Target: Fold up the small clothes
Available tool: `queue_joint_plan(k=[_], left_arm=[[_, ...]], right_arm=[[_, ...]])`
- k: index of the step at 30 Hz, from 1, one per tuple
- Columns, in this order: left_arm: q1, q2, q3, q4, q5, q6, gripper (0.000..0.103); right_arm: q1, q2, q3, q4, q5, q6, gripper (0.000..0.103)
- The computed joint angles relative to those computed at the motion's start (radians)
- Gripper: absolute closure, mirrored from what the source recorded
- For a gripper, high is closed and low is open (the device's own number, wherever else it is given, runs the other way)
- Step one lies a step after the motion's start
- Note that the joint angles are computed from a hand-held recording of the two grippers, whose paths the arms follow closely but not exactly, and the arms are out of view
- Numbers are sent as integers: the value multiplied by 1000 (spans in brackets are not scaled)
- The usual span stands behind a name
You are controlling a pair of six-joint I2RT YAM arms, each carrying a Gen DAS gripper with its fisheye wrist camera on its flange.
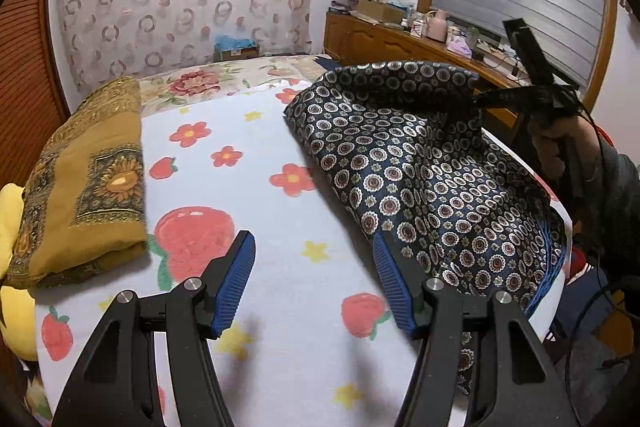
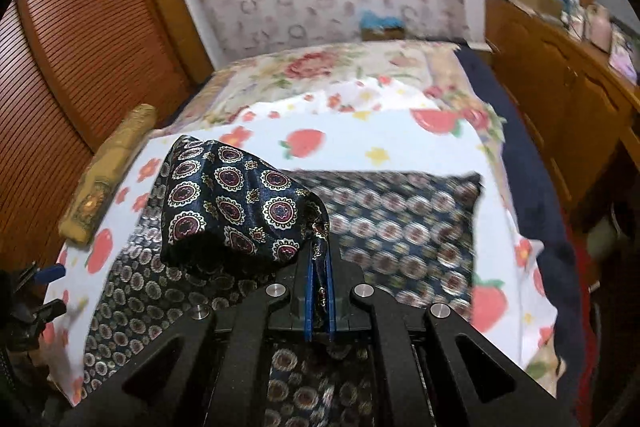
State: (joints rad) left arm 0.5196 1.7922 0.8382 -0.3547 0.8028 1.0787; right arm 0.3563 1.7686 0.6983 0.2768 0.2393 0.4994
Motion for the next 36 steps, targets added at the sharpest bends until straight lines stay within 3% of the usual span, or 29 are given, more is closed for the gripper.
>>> queue_joint_plan(k=[3, 6, 8, 10, 20, 22, 24, 26, 27, 32, 36], left_arm=[[-13, -8, -10, 8, -1, -8, 41], [-26, -18, -21, 18, -5, -16, 41], [-35, -24, -29, 25, -7, -18, 41], [-39, -28, -36, 24, -6, -17, 41], [-83, -24, -60, 57, -32, -51, 41], [-89, -27, -63, 59, -32, -56, 41], [-92, -31, -65, 58, -30, -58, 41], [-97, -32, -67, 61, -30, -64, 41], [-101, -33, -67, 61, -30, -67, 41], [-115, -38, -67, 62, -27, -84, 41], [-118, -45, -68, 61, -17, -81, 41]], right_arm=[[9, 7, -14, 27, 24, -7, 94], [62, -30, -9, -32, 139, -30, 87], [83, -24, -7, -41, 159, -34, 66], [77, -2, -13, -28, 145, -44, 60], [106, 152, 6, 24, 82, -28, 59], [115, 155, -17, 50, 88, -35, 60], [122, 129, -50, 64, 75, -40, 71], [142, 125, -74, 101, 64, -48, 95], [159, 102, -94, 102, 70, -46, 98], [182, -45, -249, 188, 80, -11, 100], [228, -180, -381, 223, 164, 36, 100]])
